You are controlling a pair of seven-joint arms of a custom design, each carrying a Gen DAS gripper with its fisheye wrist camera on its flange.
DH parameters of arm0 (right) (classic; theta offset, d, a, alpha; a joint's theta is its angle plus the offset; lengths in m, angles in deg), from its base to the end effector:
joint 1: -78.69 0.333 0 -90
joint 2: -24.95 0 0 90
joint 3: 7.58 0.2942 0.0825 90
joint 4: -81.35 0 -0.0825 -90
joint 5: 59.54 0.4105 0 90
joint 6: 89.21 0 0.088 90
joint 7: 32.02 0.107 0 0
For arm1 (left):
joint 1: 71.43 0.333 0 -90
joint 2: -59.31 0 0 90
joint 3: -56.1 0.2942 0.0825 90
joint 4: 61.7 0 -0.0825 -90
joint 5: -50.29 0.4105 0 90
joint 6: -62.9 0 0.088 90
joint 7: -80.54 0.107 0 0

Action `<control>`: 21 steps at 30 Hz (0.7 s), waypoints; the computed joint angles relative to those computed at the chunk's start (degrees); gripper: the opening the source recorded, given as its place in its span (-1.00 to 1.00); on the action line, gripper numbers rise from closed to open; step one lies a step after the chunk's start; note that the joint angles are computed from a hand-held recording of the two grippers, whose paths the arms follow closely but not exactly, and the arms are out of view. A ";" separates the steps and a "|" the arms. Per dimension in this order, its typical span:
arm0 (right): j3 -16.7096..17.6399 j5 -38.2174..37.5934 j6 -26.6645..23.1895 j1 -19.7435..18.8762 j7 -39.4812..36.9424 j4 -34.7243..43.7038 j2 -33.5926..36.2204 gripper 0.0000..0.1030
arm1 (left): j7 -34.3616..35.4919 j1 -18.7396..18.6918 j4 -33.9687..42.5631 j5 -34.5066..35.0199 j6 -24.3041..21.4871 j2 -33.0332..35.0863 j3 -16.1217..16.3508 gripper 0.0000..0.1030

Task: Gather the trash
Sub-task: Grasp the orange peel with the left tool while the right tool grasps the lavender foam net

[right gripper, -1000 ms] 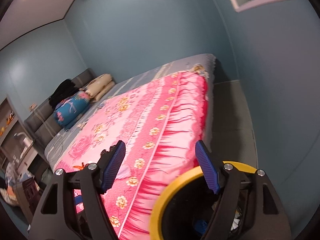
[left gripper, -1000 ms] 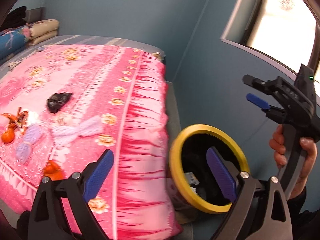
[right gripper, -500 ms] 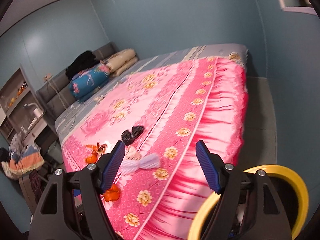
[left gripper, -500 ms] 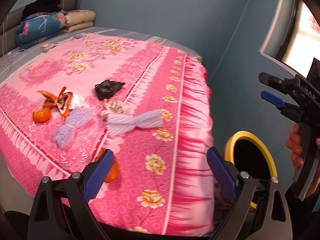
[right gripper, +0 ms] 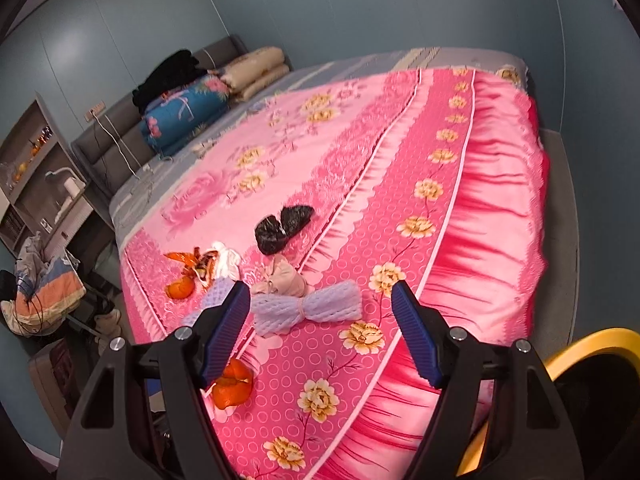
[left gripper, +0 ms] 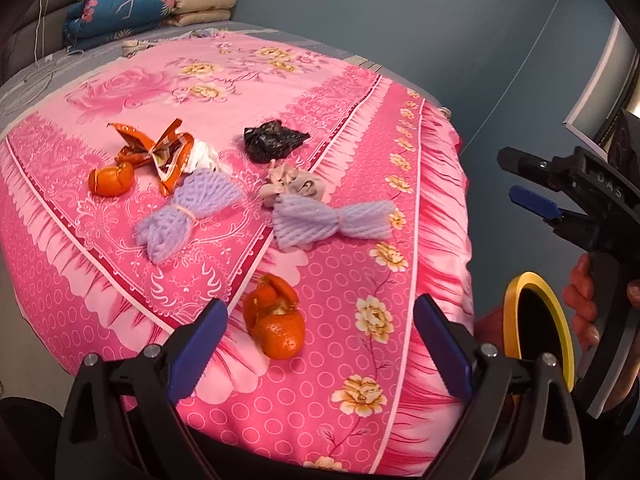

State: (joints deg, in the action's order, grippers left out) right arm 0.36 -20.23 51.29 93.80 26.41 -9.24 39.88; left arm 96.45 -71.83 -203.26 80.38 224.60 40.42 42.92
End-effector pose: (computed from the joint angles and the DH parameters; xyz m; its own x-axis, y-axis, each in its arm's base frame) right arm 0.6537 0.2671 0.5300 0.5904 -0.7321 -0.3398 -0.7009 -0.2563 -0.6656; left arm 0.4857 -0.1455 0.4463 0.4333 -0.8390 0.3291 -0.5943 -0.5405 -0.5956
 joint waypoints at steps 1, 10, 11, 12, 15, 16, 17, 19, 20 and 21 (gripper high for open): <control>-0.12 -1.00 -0.32 0.43 1.01 0.95 1.06 0.36 | 0.17 -0.11 0.01 -0.35 0.20 0.37 0.28 0.76; -0.88 -12.69 -4.17 4.54 12.93 12.07 12.92 0.36 | 3.55 -0.82 -0.40 -5.98 3.45 4.14 3.22 0.75; -0.79 -13.28 -4.43 4.58 13.59 12.65 13.59 0.36 | 3.93 -0.80 -0.29 -6.47 3.83 4.62 3.37 0.75; -1.14 -14.79 -4.88 5.27 15.39 14.33 15.23 0.36 | 4.14 -0.68 -0.16 -6.74 4.06 5.04 3.39 0.75; -1.80 -18.13 -5.31 6.48 19.03 17.68 18.48 0.36 | 5.14 -0.57 0.46 -7.67 4.74 6.53 3.67 0.75; -1.99 -19.15 -5.68 6.79 20.11 18.99 19.70 0.36 | 5.49 -0.56 0.75 -7.92 4.90 7.12 3.76 0.75; -2.21 -20.29 -6.13 7.18 21.13 20.23 20.78 0.36 | 5.80 -0.55 1.04 -8.19 5.04 7.74 3.86 0.75; -2.98 -22.61 -7.47 8.06 24.11 23.45 23.59 0.35 | 6.85 -0.86 1.36 -9.35 5.44 8.72 4.30 0.72; -3.00 -23.12 -7.86 8.03 24.92 24.26 24.26 0.35 | 7.45 -1.06 1.47 -10.18 5.63 9.19 4.57 0.70; -3.16 -23.69 -8.32 8.19 26.23 25.63 25.47 0.35 | 7.90 -1.22 1.47 -10.90 5.82 9.48 4.75 0.68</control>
State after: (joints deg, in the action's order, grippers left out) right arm -2.80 -43.91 42.97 102.00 52.64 16.39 65.35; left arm 104.35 -73.04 -201.79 69.48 230.42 49.90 47.67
